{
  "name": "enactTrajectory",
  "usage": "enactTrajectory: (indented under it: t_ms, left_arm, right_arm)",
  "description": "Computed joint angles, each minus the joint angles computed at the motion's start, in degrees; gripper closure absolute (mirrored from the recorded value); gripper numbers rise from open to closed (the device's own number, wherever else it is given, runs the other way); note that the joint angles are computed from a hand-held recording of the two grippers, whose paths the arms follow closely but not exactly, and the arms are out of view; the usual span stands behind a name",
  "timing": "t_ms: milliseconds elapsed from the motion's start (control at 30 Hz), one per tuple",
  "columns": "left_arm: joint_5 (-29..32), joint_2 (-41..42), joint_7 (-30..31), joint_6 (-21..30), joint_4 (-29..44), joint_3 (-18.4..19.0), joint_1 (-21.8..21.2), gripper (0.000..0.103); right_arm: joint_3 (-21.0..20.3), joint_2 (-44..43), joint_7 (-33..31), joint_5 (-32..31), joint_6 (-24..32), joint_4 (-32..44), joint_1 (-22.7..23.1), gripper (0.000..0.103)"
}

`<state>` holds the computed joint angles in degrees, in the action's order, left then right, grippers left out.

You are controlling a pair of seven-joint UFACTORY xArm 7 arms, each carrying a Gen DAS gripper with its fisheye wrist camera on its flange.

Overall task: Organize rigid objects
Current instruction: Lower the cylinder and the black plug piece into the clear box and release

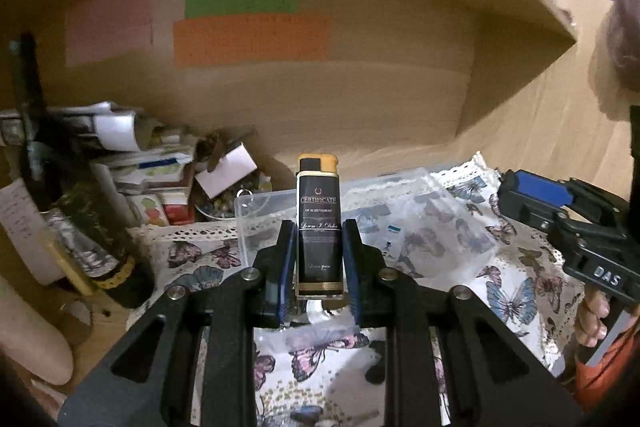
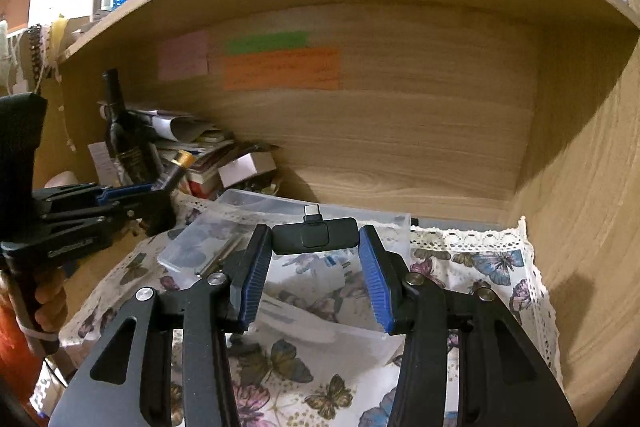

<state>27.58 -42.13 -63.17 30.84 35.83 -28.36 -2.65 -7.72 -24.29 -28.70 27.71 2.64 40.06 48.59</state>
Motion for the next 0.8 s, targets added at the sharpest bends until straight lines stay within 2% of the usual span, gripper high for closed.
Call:
enactTrajectory:
  t_ms: [133,333,533,567,633,733,800]
  left_arm:
    - [-0.57,5.06,1.09,-1.93,0.41,2.07,0.21,0.081]
    - [-0.85,13.56,2.0,-4.52,1.85,4.78,-0.33,0.081]
    - [0.24,18.55,1.58,-6.05,3.13,7.06,-2.06,0.084]
    - [0.89,18.88,1.29,-6.14,3.21,7.01,-2.14,0.084]
    - [1.94,19.4,0.74,-5.25,3.75,6.89,-2.42,0.084]
    - [1.7,20.48,1.37,-4.02,4.63,8.05,-3.82,0.084]
    - [2.32,20.87,1.15,-3.69,5.13,8.46,-4.19,0.084]
  right_arm:
    - [0.04,3.91,0.2,0.42,1.31,2.4,-1.25,0.062]
    - [6.44,10.82,3.07,-0.41,4.31,6.15,-9.96,0.062]
    - [10.87,15.43,3.57,0.66,7.76,8.59,-15.39,0.062]
    - [11.6,15.68,3.06,0.97,7.81,8.68,-15.95,0.061]
    - [14.62,15.75,6.12,-3.23,6.41,8.07,-18.75,0.062]
    - [14.88,16.02,4.7,-2.47,7.26,8.29,-18.56,0.061]
    - [16.06,16.22,6.58,-4.91,7.2,8.29,-19.78,0.061]
